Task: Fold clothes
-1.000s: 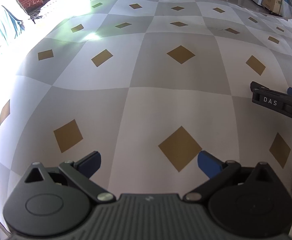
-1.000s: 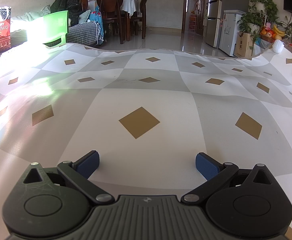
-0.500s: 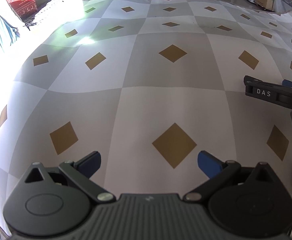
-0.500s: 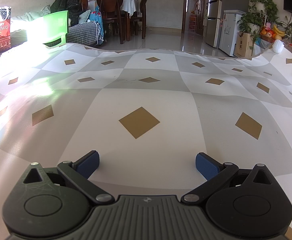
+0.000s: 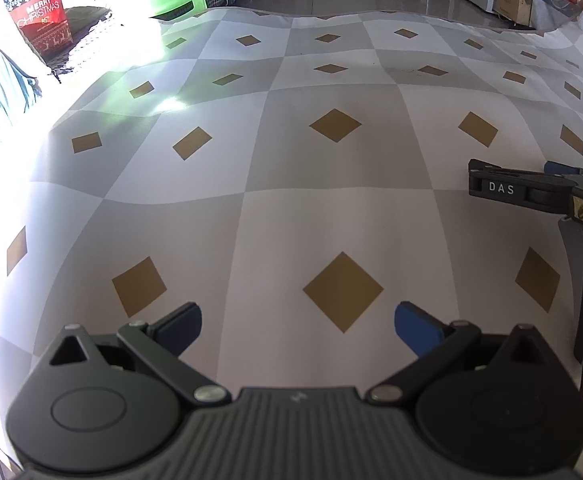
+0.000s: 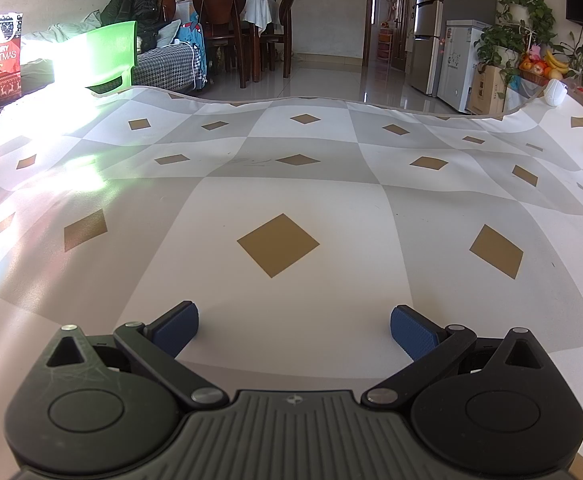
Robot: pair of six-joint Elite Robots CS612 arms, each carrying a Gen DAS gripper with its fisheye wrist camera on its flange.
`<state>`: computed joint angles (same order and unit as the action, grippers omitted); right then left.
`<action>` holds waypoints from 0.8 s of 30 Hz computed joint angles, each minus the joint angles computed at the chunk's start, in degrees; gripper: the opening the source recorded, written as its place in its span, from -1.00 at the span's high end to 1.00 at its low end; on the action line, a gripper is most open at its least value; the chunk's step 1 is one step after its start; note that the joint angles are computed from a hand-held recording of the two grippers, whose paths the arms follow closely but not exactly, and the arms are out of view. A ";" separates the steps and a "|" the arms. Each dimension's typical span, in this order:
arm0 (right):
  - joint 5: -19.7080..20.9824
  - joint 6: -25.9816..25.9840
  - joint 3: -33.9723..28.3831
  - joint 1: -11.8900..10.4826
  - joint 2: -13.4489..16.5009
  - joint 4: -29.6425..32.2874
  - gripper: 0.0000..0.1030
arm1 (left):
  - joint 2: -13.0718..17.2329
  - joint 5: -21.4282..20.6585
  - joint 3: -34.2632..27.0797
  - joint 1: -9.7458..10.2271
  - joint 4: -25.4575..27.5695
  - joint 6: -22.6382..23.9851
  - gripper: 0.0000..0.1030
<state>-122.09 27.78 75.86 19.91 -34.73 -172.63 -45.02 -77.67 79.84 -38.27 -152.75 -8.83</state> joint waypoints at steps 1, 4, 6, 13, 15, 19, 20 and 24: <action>0.00 0.00 0.00 0.00 0.00 0.00 -1.00 | -0.13 -0.21 0.22 -0.02 -0.15 0.25 -1.00; 0.00 0.00 0.00 0.00 0.00 0.00 -0.99 | -0.41 -1.02 0.68 -0.05 -0.30 0.98 -1.00; 0.00 0.00 0.00 0.00 0.00 0.00 -1.00 | -0.58 -1.15 0.99 -0.09 -0.92 1.26 -1.00; 0.00 0.00 0.00 0.00 0.00 0.00 -0.99 | -0.93 -2.61 1.14 0.14 -2.06 1.09 -1.00; 0.00 0.00 0.00 0.00 0.00 0.00 -0.99 | -1.02 -2.93 1.30 0.20 -2.41 1.00 -1.00; 0.00 0.00 0.00 0.00 0.00 0.00 -1.00 | -0.92 -2.16 1.13 0.21 -1.60 1.38 -1.00; 0.00 0.00 0.00 0.00 0.00 0.00 -1.00 | -0.87 -2.58 1.06 0.32 -1.38 1.15 -1.00; 0.00 0.00 -0.01 0.00 0.01 0.00 -1.00 | -0.57 -2.44 0.71 0.34 -0.37 1.14 -1.00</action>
<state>-122.08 27.78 75.85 19.91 -34.72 -172.63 -45.60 -80.11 80.55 -37.92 -153.12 -7.70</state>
